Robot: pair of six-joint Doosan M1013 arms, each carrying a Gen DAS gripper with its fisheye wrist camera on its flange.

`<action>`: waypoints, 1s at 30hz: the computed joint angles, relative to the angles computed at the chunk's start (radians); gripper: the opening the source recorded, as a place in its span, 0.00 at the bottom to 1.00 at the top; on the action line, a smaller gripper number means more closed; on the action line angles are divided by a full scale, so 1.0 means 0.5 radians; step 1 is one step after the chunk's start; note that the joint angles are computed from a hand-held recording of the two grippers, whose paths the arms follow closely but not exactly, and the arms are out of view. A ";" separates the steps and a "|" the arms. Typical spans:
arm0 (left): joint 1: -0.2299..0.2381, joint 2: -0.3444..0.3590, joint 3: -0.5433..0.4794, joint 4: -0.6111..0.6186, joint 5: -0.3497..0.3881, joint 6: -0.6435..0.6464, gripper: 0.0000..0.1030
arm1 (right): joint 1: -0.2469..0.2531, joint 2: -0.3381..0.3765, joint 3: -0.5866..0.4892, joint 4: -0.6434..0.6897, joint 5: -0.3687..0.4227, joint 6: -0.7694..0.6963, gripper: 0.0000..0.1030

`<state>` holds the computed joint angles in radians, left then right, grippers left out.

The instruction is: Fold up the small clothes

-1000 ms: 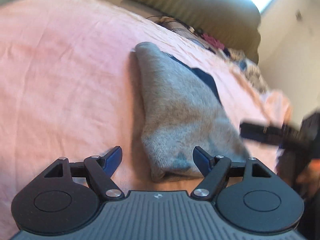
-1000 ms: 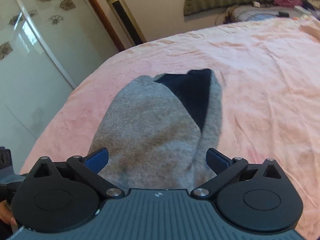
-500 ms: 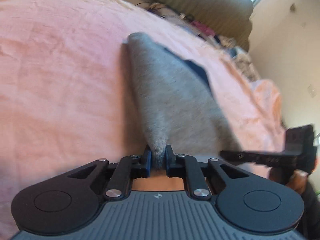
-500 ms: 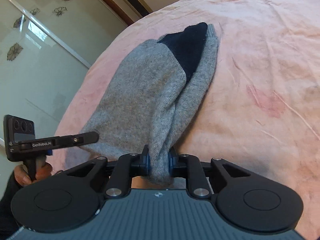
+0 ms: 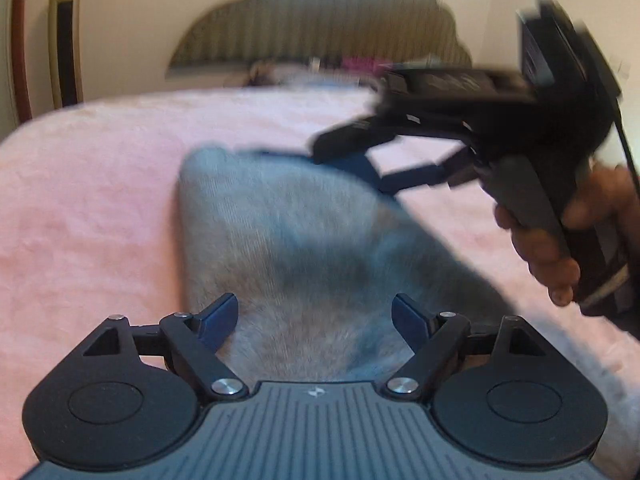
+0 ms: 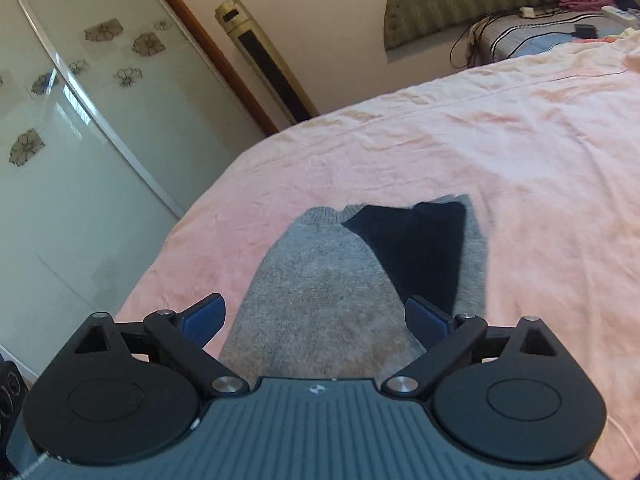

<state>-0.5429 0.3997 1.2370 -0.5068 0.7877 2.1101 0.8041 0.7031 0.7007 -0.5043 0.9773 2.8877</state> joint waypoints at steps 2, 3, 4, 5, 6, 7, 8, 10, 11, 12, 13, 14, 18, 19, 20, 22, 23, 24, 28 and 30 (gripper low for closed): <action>-0.010 -0.020 0.089 0.024 -0.172 0.058 0.81 | -0.011 0.067 -0.063 0.059 0.122 -0.150 0.96; -0.002 -0.031 0.100 0.016 -0.169 0.062 0.82 | 0.007 0.056 -0.021 -0.048 0.104 -0.150 0.96; 0.010 -0.051 0.111 0.009 -0.158 0.029 0.82 | 0.022 0.046 -0.007 -0.061 0.124 -0.149 0.95; 0.026 -0.078 0.132 -0.024 -0.160 0.023 0.82 | 0.040 0.053 -0.050 -0.071 0.206 -0.126 0.96; 0.044 -0.107 0.161 -0.071 -0.176 0.039 0.83 | 0.060 0.045 -0.068 -0.079 0.263 -0.087 0.96; 0.059 -0.139 0.197 -0.100 -0.213 0.030 0.83 | 0.090 0.009 -0.027 -0.130 0.258 -0.038 0.97; 0.063 -0.176 0.245 -0.070 -0.275 -0.058 0.85 | 0.133 -0.032 0.038 -0.248 0.245 0.060 1.00; 0.059 -0.227 0.314 0.086 -0.341 -0.339 0.87 | 0.240 -0.081 0.124 -0.505 0.361 0.302 1.00; 0.053 -0.234 0.326 0.181 -0.331 -0.476 0.87 | 0.281 -0.084 0.133 -0.551 0.453 0.373 1.00; 0.045 -0.241 0.339 0.284 -0.309 -0.610 0.87 | 0.313 -0.076 0.126 -0.547 0.554 0.405 1.00; 0.038 -0.246 0.351 0.368 -0.269 -0.725 0.87 | 0.340 -0.059 0.105 -0.516 0.657 0.402 1.00; 0.033 -0.245 0.356 0.386 -0.236 -0.758 0.87 | 0.361 -0.038 0.078 -0.471 0.753 0.386 1.00; -0.016 -0.247 0.376 0.529 -0.274 -0.711 1.00 | 0.414 0.136 -0.169 -0.438 1.083 0.152 1.00; -0.035 -0.242 0.373 0.616 -0.281 -0.753 1.00 | 0.413 0.210 -0.296 -0.430 1.187 0.062 1.00; -0.058 -0.243 0.378 0.731 -0.288 -0.800 1.00 | 0.409 0.317 -0.487 -0.447 1.341 -0.048 1.00; -0.084 -0.240 0.394 0.848 -0.337 -0.822 1.00 | 0.408 0.441 -0.703 -0.506 1.481 -0.084 1.00; -0.081 -0.242 0.407 0.824 -0.371 -0.808 1.00 | 0.410 0.469 -0.739 -0.544 1.500 -0.058 1.00; -0.079 -0.238 0.408 0.808 -0.379 -0.813 1.00 | 0.413 0.488 -0.756 -0.591 1.508 -0.047 1.00; -0.076 -0.241 0.416 0.789 -0.389 -0.796 1.00 | 0.433 0.454 -0.649 -0.692 1.460 0.034 1.00; -0.080 -0.238 0.412 0.809 -0.388 -0.812 1.00 | 0.433 0.448 -0.637 -0.694 1.456 0.035 1.00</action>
